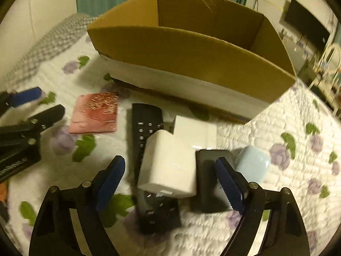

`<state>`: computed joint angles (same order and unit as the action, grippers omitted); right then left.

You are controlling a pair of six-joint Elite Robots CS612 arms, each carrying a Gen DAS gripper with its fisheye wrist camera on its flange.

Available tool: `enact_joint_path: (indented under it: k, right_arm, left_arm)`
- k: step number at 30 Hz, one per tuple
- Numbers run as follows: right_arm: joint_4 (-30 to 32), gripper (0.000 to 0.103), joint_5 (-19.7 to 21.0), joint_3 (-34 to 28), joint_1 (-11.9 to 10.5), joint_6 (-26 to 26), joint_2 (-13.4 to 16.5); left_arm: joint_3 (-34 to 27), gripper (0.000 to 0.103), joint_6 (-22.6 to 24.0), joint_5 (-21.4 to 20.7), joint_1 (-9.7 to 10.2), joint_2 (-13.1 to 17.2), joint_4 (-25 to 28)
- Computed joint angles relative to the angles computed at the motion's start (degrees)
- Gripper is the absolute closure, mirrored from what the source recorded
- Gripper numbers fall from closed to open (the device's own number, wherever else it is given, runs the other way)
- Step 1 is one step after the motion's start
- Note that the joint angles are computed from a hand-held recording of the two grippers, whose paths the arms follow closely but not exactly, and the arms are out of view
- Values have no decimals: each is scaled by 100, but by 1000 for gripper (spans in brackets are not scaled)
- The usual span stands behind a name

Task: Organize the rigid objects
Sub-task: 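Grasp the black remote with left tool while right tool grasps white charger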

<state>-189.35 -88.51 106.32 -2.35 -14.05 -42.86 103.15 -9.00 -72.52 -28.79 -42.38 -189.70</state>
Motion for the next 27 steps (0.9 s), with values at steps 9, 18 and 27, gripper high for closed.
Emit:
enact_joint_path:
  k: [9, 18, 27]
  right_arm:
    - [-194, 73, 254, 231, -127, -63, -150]
    - [-662, 75, 430, 458, -251, -94, -238]
    - [-1000, 75, 846, 795, -755, 468, -594]
  left_arm:
    - [0, 33, 38, -52, -5, -8, 37]
    - [37, 33, -18, -94, -68, -101, 169]
    - [-189, 33, -324, -862, -296, -124, 643]
